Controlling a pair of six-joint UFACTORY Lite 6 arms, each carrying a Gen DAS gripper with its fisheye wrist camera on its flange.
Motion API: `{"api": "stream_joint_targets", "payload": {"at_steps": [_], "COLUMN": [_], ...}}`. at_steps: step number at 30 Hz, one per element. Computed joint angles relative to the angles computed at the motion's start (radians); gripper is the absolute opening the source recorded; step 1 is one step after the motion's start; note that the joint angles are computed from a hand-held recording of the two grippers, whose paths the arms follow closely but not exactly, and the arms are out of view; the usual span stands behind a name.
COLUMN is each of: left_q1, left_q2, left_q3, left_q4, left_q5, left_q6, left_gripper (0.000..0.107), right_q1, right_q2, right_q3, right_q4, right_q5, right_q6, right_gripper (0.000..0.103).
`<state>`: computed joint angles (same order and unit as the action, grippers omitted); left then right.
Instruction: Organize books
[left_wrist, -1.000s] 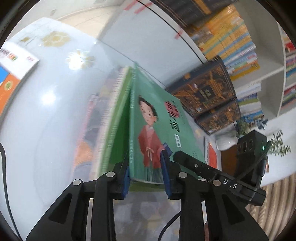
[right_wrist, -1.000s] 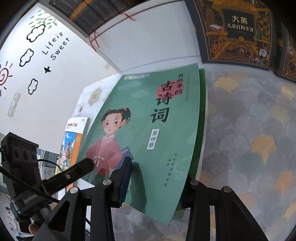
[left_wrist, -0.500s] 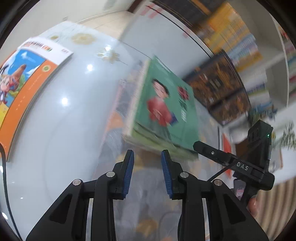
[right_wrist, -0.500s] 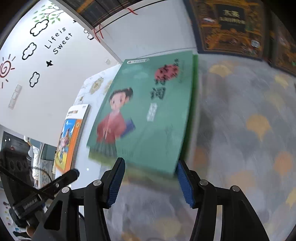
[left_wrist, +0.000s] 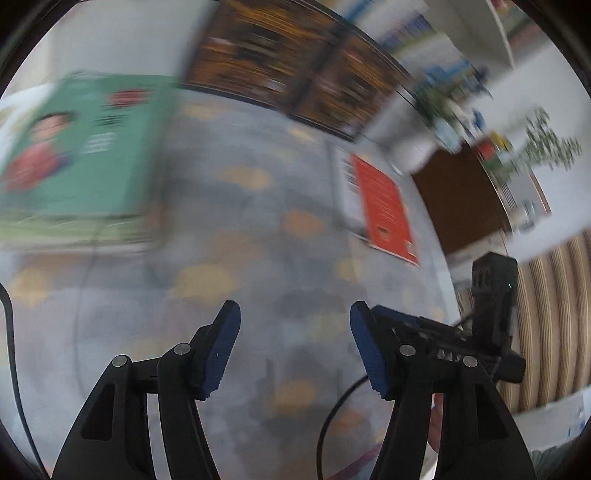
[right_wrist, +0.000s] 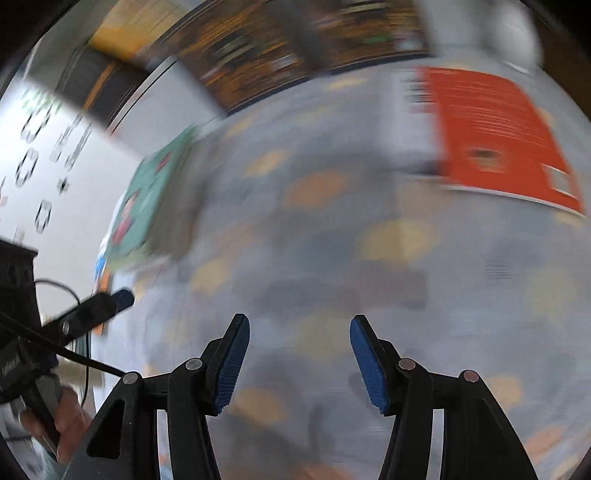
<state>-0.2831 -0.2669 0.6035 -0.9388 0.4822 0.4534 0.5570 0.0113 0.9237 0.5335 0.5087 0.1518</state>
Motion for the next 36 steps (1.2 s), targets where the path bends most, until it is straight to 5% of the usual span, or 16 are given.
{"api": "stream_joint_targets", "payload": {"at_steps": [5,10,14,20,27,33,36], "left_q1": [-0.249,-0.327,-0.347,-0.347,-0.419,-0.526,-0.598], "left_q2": [0.46,0.823,1.117,1.407,1.247,0.893,0.747], "left_q3": [0.416,0.84,1.216,1.6,1.343,0.79,0.552], "left_q4": [-0.005,0.228,0.509,0.531,0.49,0.215,-0.097], "left_q5": [-0.123,-0.149,-0.076,0.073,-0.037,-0.217,-0.253], "left_q6": [-0.117,-0.397,-0.72,-0.857,-0.845,-0.632,-0.379], "left_gripper": [0.06,0.06,0.06,0.06,0.06,0.06,0.06], "right_q1": [-0.417,-0.72,-0.797,-0.788,-0.78,-0.863,-0.911], "right_q2": [-0.111,0.095,0.304,0.501,0.411,0.137,-0.068], "right_q3": [-0.1,0.061,0.238,0.39,0.283,-0.024,-0.211], "right_q4": [0.031,0.079,0.144,0.187,0.201,0.23,0.193], "right_q5": [0.097,0.125,0.138,0.105,0.128,0.254,0.334], "right_q6": [-0.257,-0.479,-0.56,-0.618,-0.726,-0.869,-0.931], "right_gripper": [0.055,0.055,0.055,0.053,0.054,0.054,0.055]}}
